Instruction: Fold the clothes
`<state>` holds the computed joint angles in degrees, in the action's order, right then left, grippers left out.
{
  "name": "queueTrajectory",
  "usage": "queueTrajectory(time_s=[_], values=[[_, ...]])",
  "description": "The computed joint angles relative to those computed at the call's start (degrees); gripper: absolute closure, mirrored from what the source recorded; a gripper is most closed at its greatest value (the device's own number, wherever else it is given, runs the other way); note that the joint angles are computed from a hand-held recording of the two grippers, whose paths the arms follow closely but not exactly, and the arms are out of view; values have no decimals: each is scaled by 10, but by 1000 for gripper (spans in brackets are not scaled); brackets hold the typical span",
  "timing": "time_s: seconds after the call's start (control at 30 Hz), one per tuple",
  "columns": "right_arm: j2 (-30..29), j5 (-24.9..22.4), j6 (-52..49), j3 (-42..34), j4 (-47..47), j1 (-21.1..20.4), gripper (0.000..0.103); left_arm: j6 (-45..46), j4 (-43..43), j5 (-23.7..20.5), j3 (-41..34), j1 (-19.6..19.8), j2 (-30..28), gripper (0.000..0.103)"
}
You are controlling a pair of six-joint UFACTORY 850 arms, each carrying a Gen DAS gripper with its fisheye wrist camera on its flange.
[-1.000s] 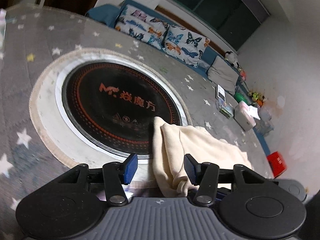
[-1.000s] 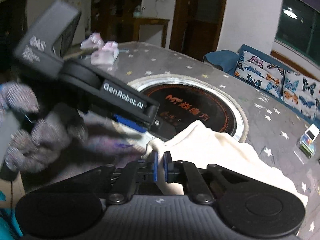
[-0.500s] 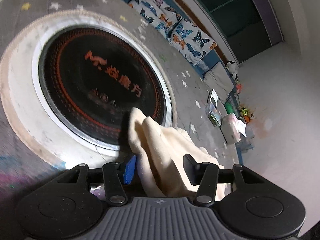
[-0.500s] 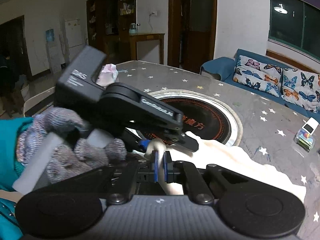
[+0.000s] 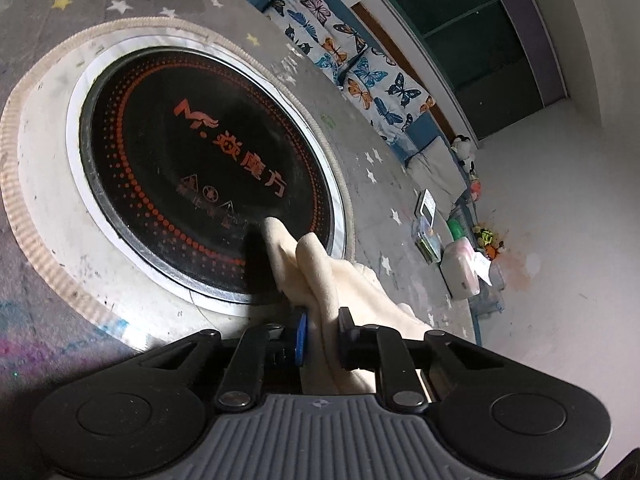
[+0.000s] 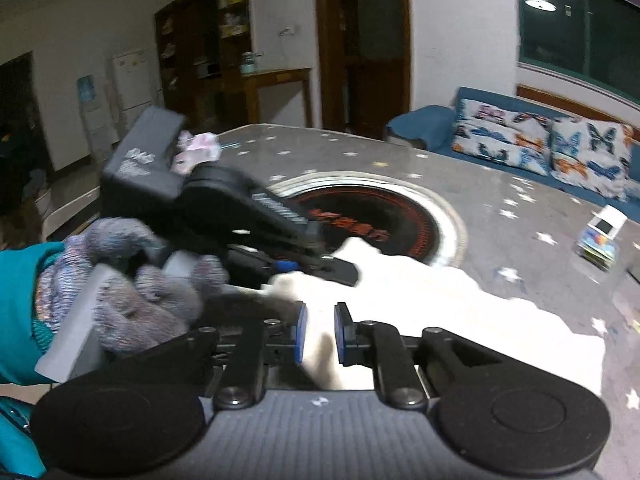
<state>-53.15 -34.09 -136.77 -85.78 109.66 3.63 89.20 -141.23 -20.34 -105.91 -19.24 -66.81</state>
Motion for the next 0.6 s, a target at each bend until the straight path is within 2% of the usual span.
queueTrajectory(time_s=[0.1,0.23,0.43,0.5,0.6], values=[[-1,27,-27,-1,55,-13,89,21,-10,8,-2,-2,0,87],[-21,88,-39,-33,116,-31,88,38,-7,25,-10,-4,-3,86],[-59,144,-32,-84,195,-57,76,42,8,48,-24,-7,-9,86],[-71,151,-12,-100,197,-64,70,46,11,57,-29,-8,-10,86],[-91,159,59,-128,154,-70,68,51,14,66,-35,-10,-13,86]])
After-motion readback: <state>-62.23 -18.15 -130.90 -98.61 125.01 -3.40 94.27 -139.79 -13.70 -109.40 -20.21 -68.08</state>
